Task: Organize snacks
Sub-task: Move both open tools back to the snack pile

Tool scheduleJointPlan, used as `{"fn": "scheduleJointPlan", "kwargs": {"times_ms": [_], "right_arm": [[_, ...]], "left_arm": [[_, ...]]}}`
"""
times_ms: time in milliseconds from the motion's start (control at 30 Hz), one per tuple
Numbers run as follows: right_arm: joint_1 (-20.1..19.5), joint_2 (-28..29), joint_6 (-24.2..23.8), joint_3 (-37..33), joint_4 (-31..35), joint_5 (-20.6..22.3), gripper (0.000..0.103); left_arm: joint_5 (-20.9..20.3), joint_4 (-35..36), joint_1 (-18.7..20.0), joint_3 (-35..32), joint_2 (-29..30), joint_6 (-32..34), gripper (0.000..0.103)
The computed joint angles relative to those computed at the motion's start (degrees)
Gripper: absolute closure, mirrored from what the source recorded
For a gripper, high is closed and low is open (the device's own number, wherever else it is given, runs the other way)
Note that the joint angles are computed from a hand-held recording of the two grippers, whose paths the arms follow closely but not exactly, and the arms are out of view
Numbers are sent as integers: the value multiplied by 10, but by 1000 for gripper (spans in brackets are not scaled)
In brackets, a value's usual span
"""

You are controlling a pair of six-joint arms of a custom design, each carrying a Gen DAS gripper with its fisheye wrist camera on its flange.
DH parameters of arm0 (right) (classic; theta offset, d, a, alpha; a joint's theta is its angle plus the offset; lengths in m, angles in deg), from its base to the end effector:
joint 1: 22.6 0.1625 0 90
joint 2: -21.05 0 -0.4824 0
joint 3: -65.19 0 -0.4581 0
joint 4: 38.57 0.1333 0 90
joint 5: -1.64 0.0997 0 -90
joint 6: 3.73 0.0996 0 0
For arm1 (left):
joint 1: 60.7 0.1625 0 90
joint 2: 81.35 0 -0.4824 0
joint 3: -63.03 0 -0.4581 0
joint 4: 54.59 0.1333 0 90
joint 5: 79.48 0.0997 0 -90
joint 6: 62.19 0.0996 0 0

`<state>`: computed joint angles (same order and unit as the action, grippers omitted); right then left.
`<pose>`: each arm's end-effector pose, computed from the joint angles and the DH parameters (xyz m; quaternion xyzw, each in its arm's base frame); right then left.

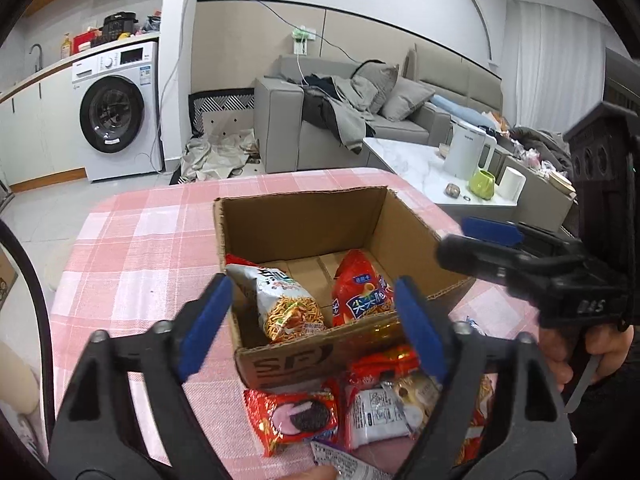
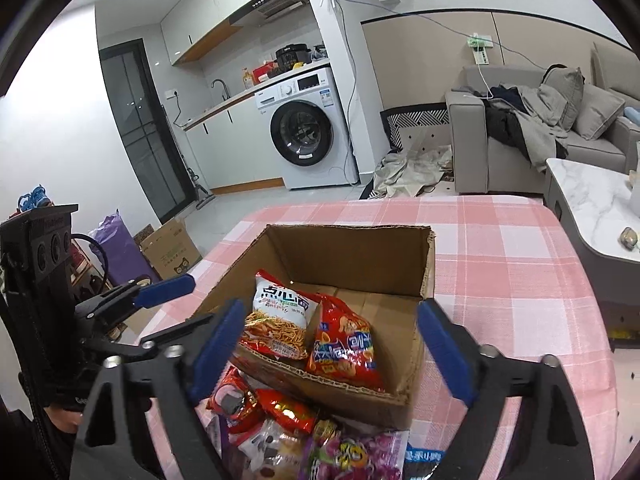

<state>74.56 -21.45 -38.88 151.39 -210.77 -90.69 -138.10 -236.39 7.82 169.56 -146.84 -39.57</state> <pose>0.2313 -0.8043 0.1561 0.3344 -0.8827 0.3152 0.0983 -0.0747 -0.6955 0.3241 0.2191 0.8497 -0.4102 0.2484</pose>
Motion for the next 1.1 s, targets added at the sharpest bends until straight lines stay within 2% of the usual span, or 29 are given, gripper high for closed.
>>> {"fn": "scheduleJointPlan", "kwargs": {"times_ms": [33,133,167,467,733,1100], "right_arm": [[-1,-6,1,9,-5,1,1],[-6,-26,3,44,-37,8,0],[-8,-31,1,51,-40,12,0],[-25,-76,-3,138,-99,18,0],[-30,-93,-10,187,-129,6,0],[-40,-99,-19,224,-142,-5,0]], "left_arm": [[7,-9,-2,8,-4,4,19],[28,-28,-12,34,-18,8,2],[31,-37,-14,44,-24,10,0],[54,-57,-28,123,-77,-5,0],[64,-68,-28,180,-107,-18,0],[66,-57,-19,208,-114,-33,0]]}}
